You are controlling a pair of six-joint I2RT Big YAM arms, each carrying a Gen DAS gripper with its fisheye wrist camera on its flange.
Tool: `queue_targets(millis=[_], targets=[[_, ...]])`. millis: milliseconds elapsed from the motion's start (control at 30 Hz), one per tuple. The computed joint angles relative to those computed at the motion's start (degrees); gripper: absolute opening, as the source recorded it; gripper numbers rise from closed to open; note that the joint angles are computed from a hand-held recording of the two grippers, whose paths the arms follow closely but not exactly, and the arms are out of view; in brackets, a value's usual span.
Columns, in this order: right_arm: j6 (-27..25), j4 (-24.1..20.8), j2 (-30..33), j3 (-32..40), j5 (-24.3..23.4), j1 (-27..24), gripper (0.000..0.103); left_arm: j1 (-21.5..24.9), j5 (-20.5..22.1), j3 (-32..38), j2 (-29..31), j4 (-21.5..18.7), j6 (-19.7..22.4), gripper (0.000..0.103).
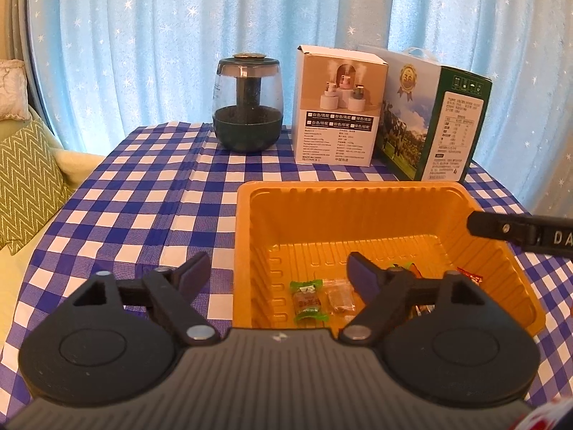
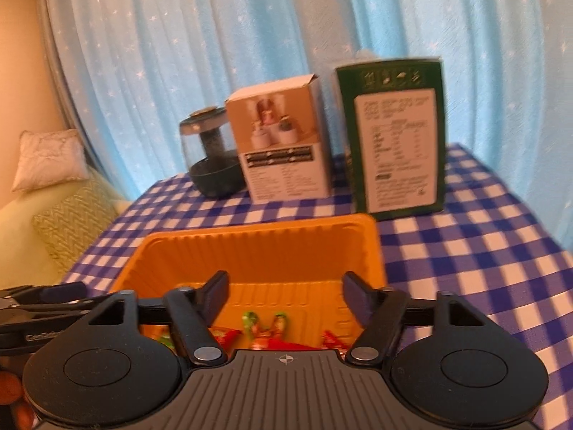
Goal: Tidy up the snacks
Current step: 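Move both open tools back toward the clear packet and yellow candy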
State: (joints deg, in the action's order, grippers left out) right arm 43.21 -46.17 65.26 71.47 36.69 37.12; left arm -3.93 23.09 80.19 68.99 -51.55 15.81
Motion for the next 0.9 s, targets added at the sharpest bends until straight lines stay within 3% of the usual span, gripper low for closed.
queue_targets(millis=[167, 567, 733, 900], targets=[[3.54, -2.99, -1.42, 0.05, 0.6, 0.65, 0.08, 0.1, -0.12, -1.25, -2.16, -0.06, 1.32, 0.095], [12.42, -14.39, -4.7, 1.31, 3.34, 6.56, 0.08, 3.14, 1.92, -3.75, -8.76, -5.32, 1.65, 0.099], [16.62, -21.14, -5.31, 2.69, 5.23, 11.46, 0.08, 5.22, 3.35, -3.48, -11.87, -9.78, 2.03, 0.099], [24.86, -28.31, -6.08, 3.57, 7.82, 17.42, 0.08, 7.97, 5.13, -2.68, -14.63, -14.41, 4.06, 0.099]])
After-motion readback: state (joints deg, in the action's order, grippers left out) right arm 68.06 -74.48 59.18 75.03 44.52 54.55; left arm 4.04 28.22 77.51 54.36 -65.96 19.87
